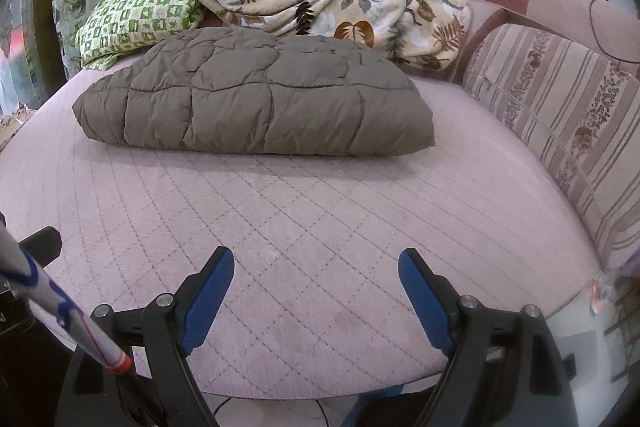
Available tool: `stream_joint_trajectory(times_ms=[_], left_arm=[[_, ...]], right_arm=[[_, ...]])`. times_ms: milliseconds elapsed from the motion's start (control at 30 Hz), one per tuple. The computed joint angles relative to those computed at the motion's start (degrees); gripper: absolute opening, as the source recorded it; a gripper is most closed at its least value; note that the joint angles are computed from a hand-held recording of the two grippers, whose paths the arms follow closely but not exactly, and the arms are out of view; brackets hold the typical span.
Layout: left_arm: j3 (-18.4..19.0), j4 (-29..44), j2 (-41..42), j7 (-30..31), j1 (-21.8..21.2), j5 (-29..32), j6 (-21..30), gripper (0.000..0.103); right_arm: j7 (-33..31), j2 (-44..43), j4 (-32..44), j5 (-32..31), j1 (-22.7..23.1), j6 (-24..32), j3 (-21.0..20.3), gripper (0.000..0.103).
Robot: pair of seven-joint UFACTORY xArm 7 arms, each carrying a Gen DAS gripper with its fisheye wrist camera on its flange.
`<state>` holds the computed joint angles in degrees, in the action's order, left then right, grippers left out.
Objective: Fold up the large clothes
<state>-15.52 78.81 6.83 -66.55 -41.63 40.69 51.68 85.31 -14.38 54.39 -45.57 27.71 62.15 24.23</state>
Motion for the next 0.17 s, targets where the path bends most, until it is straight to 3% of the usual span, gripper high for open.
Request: stream_joint_trajectory(times_ms=[167], left_arm=[[0.2, 0.6, 1.0, 1.5, 0.1, -1.8, 0.3, 0.094]], right_arm=[[-0.6, 0.8, -0.1, 0.2, -0.1, -1.3, -0.6, 0.088]])
